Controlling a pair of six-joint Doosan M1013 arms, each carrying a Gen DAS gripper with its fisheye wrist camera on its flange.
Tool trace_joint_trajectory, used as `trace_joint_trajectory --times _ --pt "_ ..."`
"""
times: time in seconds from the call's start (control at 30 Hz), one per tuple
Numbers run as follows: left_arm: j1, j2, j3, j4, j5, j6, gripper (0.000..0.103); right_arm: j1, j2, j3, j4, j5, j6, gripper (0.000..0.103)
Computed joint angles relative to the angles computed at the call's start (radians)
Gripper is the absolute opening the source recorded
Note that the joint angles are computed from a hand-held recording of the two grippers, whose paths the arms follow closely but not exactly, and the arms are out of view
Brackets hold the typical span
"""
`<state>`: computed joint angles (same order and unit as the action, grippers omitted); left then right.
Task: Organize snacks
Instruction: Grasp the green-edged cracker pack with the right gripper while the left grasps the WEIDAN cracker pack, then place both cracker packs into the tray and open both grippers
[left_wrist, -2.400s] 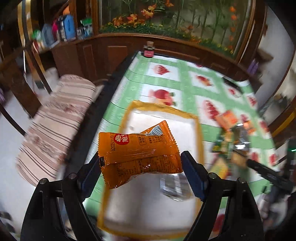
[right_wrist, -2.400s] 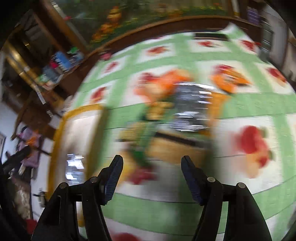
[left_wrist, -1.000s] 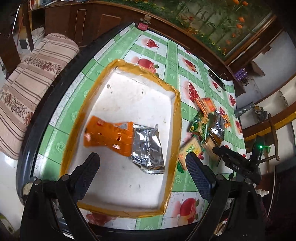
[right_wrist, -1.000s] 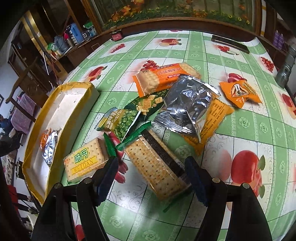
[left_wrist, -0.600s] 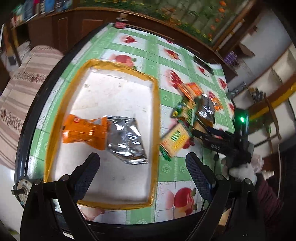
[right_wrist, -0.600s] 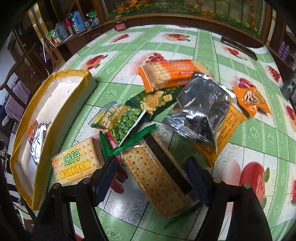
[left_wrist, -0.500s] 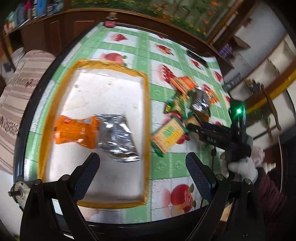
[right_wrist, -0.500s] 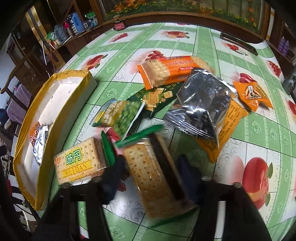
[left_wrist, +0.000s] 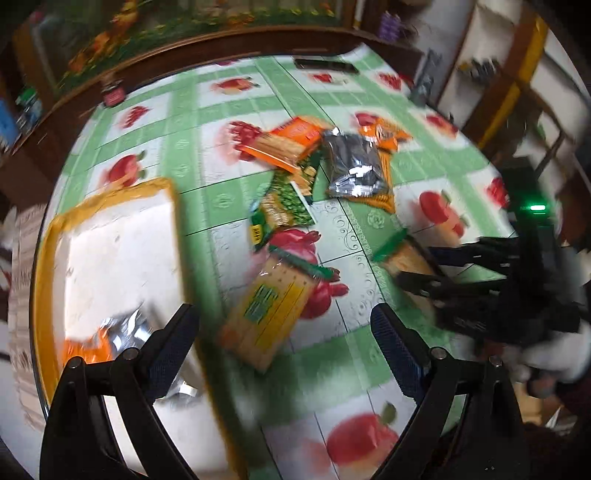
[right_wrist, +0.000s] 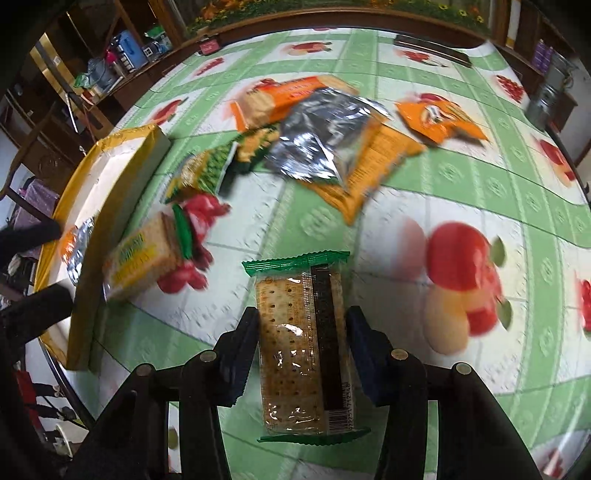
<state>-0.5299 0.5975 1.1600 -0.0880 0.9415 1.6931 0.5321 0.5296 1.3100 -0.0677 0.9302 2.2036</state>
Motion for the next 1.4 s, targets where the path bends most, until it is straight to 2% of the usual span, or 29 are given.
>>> trace_joint_trajectory --times 0.23,0.43,0.47,0.5,0.7,0.8,0.87,0.9,0.93,0.97,1.0,1.2,1.4 --pt "-0.001 0.074 -0.061 0.024 0.092 -0.005 0.094 0.003 -0.025 0.038 -0.004 -0.012 0.03 0.05" --pt "0.004 0.091 -0.071 -0.004 0.146 -0.02 0.094 0.002 -0.036 0.058 -0.003 -0.038 0.062 0.051" --pt "0.007 0.098 -0.08 -0.027 0.167 -0.018 0.097 0.002 -0.039 0.062 -0.003 -0.044 0.069 0.052" --pt "0.007 0.1 -0.081 -0.036 0.171 -0.017 0.103 0.002 -0.039 0.063 -0.004 -0.047 0.073 0.053" --pt "-0.023 0.097 -0.067 0.066 0.159 -0.083 0.103 0.001 -0.044 0.076 0.006 -0.084 0.078 0.063" --pt "-0.026 0.091 -0.056 0.058 0.148 -0.111 0.103 0.004 -0.043 0.074 -0.008 -0.083 0.09 0.066" --pt "-0.027 0.074 -0.026 0.05 0.099 -0.132 0.096 0.008 -0.041 0.074 -0.026 -0.086 0.104 0.067" --pt "-0.035 0.07 -0.02 0.066 0.082 -0.144 0.083 0.009 -0.041 0.074 -0.034 -0.089 0.111 0.067" --pt "-0.037 0.062 -0.01 0.057 0.064 -0.135 0.061 0.011 -0.041 0.074 -0.041 -0.089 0.117 0.065" --pt "-0.038 0.058 -0.008 0.05 0.061 -0.13 0.046 0.014 -0.038 0.07 -0.061 -0.081 0.127 0.052" --pt "-0.034 0.058 -0.013 0.016 0.072 -0.114 0.044 0.017 -0.038 0.07 -0.077 -0.078 0.133 0.049" --pt "-0.022 0.024 0.024 -0.069 0.032 -0.11 0.044 0.0 -0.061 0.103 0.002 -0.131 0.112 0.048" --pt "0.012 -0.017 0.059 -0.138 0.005 -0.096 0.044 0.0 -0.079 0.115 0.023 -0.15 0.116 0.048"
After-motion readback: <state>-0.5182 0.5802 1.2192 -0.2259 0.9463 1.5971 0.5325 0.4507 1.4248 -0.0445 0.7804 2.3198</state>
